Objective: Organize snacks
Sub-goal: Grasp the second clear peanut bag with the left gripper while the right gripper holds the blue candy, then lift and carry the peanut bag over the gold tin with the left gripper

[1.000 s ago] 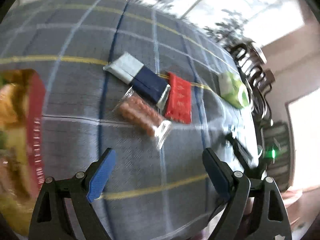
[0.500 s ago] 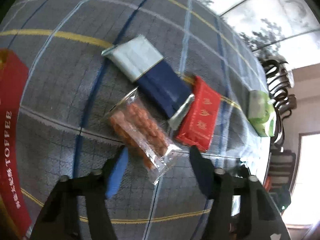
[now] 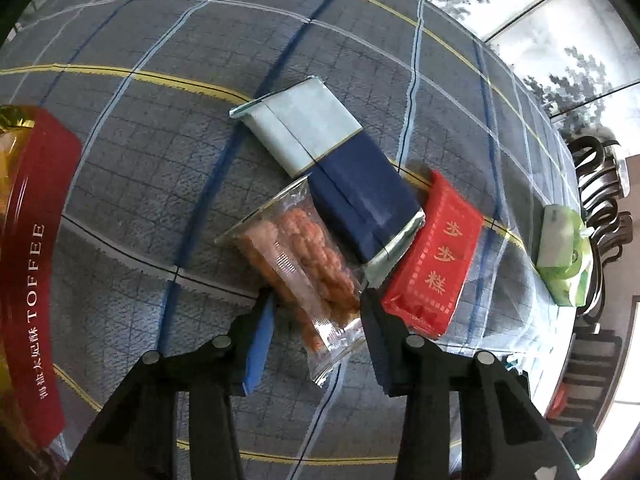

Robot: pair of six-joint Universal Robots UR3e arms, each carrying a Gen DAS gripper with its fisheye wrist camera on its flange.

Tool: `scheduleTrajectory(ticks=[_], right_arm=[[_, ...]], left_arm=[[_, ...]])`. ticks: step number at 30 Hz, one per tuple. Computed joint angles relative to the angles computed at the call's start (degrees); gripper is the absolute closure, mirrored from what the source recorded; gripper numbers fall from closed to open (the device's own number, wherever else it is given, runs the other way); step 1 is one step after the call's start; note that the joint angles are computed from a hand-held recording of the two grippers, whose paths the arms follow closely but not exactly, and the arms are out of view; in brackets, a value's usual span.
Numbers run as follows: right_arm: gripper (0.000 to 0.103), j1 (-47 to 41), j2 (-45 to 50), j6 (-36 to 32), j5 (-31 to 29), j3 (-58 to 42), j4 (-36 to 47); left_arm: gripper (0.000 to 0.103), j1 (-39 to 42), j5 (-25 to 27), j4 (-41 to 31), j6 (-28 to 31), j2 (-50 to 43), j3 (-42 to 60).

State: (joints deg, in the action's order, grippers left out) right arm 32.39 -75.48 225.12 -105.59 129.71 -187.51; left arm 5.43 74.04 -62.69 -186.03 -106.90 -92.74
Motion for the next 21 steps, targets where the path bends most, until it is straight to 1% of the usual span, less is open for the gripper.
scheduleTrajectory(ticks=[3,6,13,17,19,21], right_arm=[[0.070,-0.2,-0.1,0.1,0.2,0.8,-1.1],[0.070,-0.4,-0.1,0.1,0.4,1.1,-1.5],[0.070,-0.8,-0.4,-0.3,1.0,1.0,-0.5],[0.070,-0.7,-0.3,-0.3,0.8,-0.2,1.8],[0.070,-0.7,-0.2,-0.1,0.6,-0.7,2.7],[0.070,-0.5,0.0,0.2,0.2,-1.3,3.8]], left_arm=[[0.070,1.0,-1.4,3.0,3.0,1.5,-3.3],[0.072,1.8,-0.2,3.1,7.2,5.1,-7.0],[0.072,7.9,-1.5,3.2,23.8,20.3,-23.1],[0.072,8.8,1.2,9.7,29.2,29.3,-32.6],[0.072,10.9,-0.1,9.2,32.0,31.8,-34.9],[0.072,13.7,-1.9,7.1,34.2,33.8,-36.2]])
